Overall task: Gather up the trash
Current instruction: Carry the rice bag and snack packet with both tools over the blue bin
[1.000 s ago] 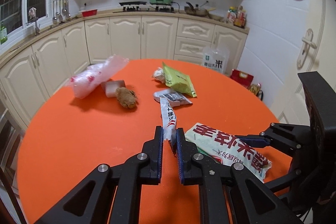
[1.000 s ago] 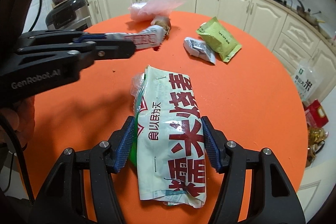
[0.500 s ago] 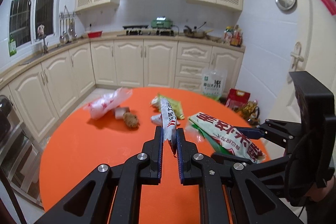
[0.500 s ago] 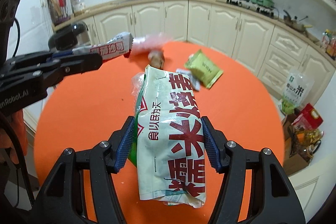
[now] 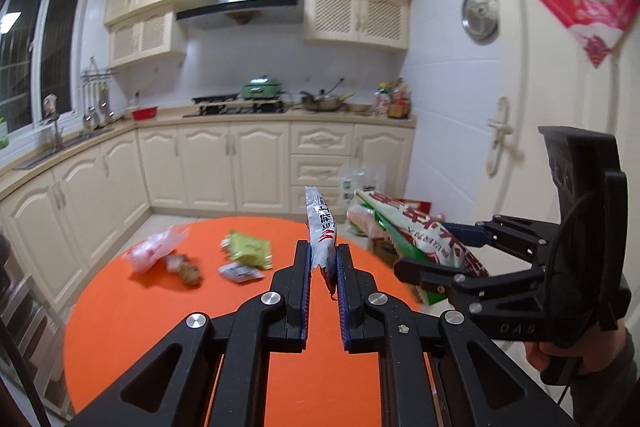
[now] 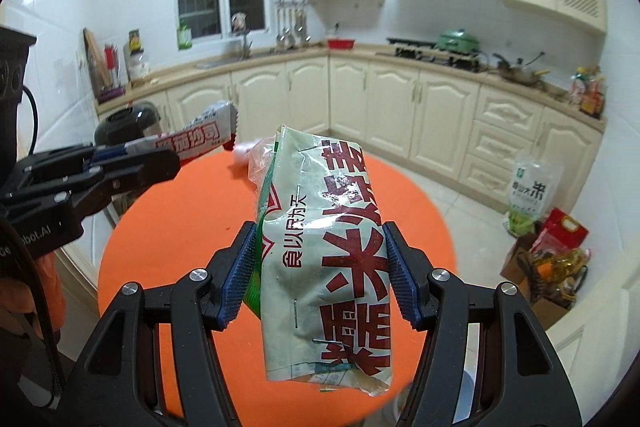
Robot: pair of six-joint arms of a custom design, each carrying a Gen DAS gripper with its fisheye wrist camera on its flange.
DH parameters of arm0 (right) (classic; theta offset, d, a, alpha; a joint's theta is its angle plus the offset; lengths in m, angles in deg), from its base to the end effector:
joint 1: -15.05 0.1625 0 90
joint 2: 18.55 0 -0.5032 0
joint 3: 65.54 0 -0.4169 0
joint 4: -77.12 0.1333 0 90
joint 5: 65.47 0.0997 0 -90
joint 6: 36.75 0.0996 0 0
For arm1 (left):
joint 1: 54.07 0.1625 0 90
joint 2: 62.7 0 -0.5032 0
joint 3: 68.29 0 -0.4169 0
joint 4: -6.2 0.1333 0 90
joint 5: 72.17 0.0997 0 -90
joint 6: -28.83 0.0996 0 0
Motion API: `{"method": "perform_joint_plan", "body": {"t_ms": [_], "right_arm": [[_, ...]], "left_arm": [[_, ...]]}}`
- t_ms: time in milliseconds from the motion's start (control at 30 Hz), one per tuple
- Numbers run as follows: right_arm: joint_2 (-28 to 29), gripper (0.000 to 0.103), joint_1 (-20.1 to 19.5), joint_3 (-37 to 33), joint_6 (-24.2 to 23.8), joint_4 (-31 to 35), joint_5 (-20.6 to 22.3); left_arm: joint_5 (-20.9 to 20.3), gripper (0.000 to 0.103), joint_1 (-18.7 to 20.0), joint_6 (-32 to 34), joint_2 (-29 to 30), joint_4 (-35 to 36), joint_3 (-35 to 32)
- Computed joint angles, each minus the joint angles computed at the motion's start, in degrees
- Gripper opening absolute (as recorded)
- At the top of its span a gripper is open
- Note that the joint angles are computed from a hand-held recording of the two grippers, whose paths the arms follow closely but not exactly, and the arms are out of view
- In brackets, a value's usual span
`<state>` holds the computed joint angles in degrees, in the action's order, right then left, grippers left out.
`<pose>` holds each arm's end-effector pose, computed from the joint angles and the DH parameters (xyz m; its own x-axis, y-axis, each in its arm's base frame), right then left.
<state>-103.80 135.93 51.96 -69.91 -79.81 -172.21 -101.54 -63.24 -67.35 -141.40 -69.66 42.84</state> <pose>0.3621 -0.4016 0.4198 -0.5276 -0.6797 0.5095 -0.8489 0.3989 -0.3468 -0.5124 -0.1402 0.3264 -0.7504 0.0677 -0.6575 0.6258 0.3929 -0.6738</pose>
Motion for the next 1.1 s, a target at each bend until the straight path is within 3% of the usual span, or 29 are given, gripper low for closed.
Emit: {"method": "perform_joint_plan", "body": {"t_ms": [67, 267, 400, 600, 700, 867, 1100], "right_arm": [[-1.82, 0.059, -0.47, 0.15, 0.15, -0.19, -0.27], [-6.67, 0.059, -2.76, 0.39, 0.57, -0.63, -1.77], [-9.41, 0.059, -5.16, 0.51, 1.45, -1.03, -3.26], [-13.1, 0.059, -11.55, 0.84, 3.48, -0.83, -3.59], [-13.97, 0.059, -15.62, 1.02, 4.11, -0.41, -3.36], [-13.88, 0.059, -24.1, 1.33, 5.28, 1.07, -2.65], [-10.85, 0.059, -37.41, 1.11, 8.16, 5.19, 0.89]], "left_arm": [[0.32, 0.008, -0.18, 2.39, 1.43, -2.97, -0.22], [0.56, 0.008, 1.51, 16.47, 5.52, -20.91, 0.84], [0.02, 0.008, 4.97, 28.52, 7.09, -35.22, 2.39], [-4.58, 0.008, 11.45, 44.96, 13.06, -55.21, 2.07], [-8.43, 0.008, 14.56, 50.0, 16.34, -61.38, 1.09], [-15.65, 0.008, 20.11, 54.78, 22.2, -65.32, -1.77], [-23.51, 0.008, 27.67, 58.31, 31.7, -62.99, -7.75]]}}
